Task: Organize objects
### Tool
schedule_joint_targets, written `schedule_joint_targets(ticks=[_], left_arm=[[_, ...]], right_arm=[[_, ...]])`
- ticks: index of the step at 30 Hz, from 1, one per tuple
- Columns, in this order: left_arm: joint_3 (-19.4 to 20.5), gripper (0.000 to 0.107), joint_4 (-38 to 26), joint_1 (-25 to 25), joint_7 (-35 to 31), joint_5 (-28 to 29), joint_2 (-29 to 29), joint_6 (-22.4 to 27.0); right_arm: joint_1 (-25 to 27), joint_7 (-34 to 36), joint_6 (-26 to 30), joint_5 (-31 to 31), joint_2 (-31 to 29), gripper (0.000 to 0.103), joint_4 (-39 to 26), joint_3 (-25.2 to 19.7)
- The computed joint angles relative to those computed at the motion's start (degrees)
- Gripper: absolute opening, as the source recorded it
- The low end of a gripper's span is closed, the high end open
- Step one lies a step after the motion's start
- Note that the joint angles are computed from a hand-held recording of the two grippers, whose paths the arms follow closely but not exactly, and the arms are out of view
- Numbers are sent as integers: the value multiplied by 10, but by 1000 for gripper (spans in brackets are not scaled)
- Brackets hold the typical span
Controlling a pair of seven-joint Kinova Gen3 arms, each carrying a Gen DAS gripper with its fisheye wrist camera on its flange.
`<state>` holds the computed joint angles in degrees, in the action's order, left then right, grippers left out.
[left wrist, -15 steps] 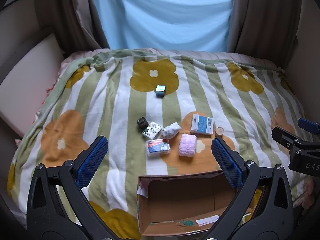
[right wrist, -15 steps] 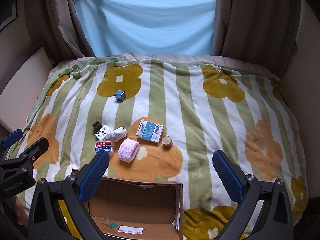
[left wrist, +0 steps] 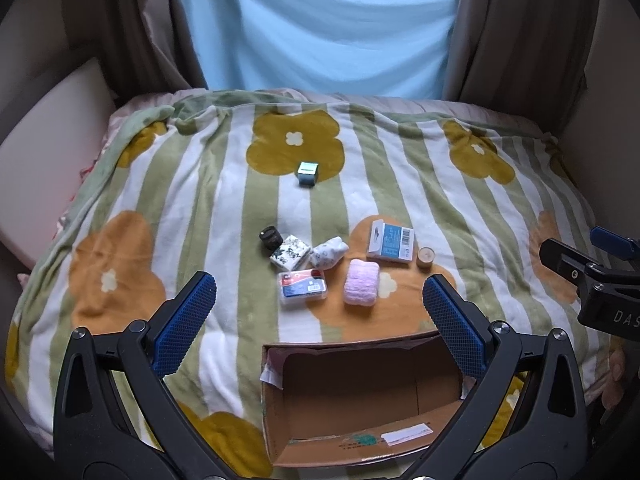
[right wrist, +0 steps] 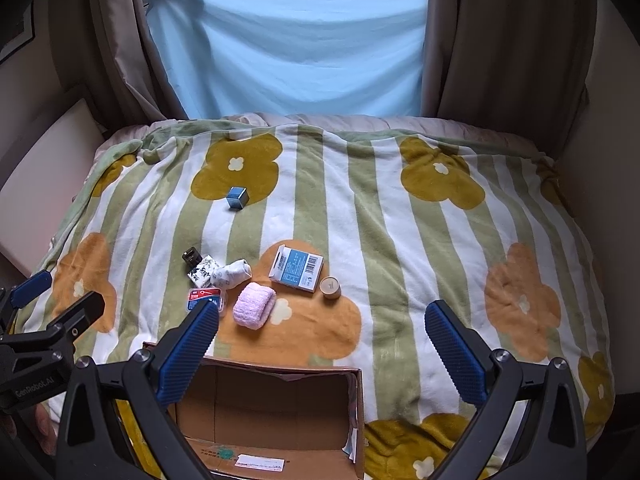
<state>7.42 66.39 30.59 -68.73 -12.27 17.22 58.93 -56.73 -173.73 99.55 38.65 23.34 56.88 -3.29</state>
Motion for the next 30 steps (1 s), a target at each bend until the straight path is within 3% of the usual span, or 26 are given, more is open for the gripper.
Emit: schedule_joint_targets(ticks=[8, 30], left_arm=[[2, 103, 7, -6, -1, 11, -3, -12], [3, 103, 41, 8, 22, -28, -23, -39]], right_arm=[[-3, -7, -2, 5, -2, 102, 1, -1], [-15, 2, 5, 13, 7, 102, -17, 6]])
